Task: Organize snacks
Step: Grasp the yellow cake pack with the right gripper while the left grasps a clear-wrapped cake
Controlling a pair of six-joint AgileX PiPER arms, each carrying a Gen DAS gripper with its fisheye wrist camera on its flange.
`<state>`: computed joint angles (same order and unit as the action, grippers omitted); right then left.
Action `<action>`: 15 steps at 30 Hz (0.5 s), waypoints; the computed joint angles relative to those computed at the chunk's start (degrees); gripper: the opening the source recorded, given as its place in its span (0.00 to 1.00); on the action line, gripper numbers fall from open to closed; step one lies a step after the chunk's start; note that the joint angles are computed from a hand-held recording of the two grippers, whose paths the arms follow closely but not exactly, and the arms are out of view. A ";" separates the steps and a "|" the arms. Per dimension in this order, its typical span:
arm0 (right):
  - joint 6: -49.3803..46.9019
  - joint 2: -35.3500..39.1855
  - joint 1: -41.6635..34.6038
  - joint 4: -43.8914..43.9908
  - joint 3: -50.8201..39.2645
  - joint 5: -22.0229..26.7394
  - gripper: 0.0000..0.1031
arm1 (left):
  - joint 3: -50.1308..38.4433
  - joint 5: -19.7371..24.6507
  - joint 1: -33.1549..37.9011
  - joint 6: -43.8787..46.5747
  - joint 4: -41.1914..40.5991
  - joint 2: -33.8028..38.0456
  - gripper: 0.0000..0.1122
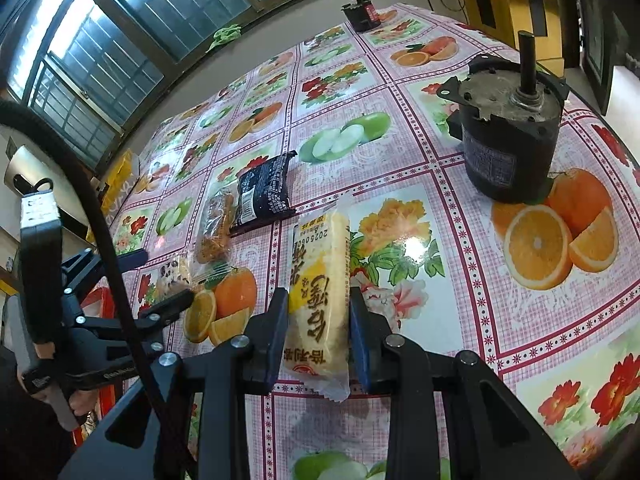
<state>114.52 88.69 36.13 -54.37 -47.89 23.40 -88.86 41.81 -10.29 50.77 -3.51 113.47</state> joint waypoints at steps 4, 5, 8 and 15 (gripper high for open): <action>0.55 -0.35 -0.25 -0.33 0.55 -0.63 0.28 | -2.81 5.96 -0.43 -3.19 -0.55 0.68 0.42; 0.28 -0.28 -0.25 0.02 0.44 -0.54 0.28 | -1.61 5.58 -0.58 -3.41 0.03 -0.17 0.41; -0.84 0.05 -0.03 0.95 -0.13 -0.34 0.28 | 0.89 6.79 -0.14 -4.51 0.79 -2.08 0.41; -4.09 1.41 1.00 2.63 -2.13 1.84 0.28 | 2.72 8.92 1.68 -12.65 4.79 -3.74 0.38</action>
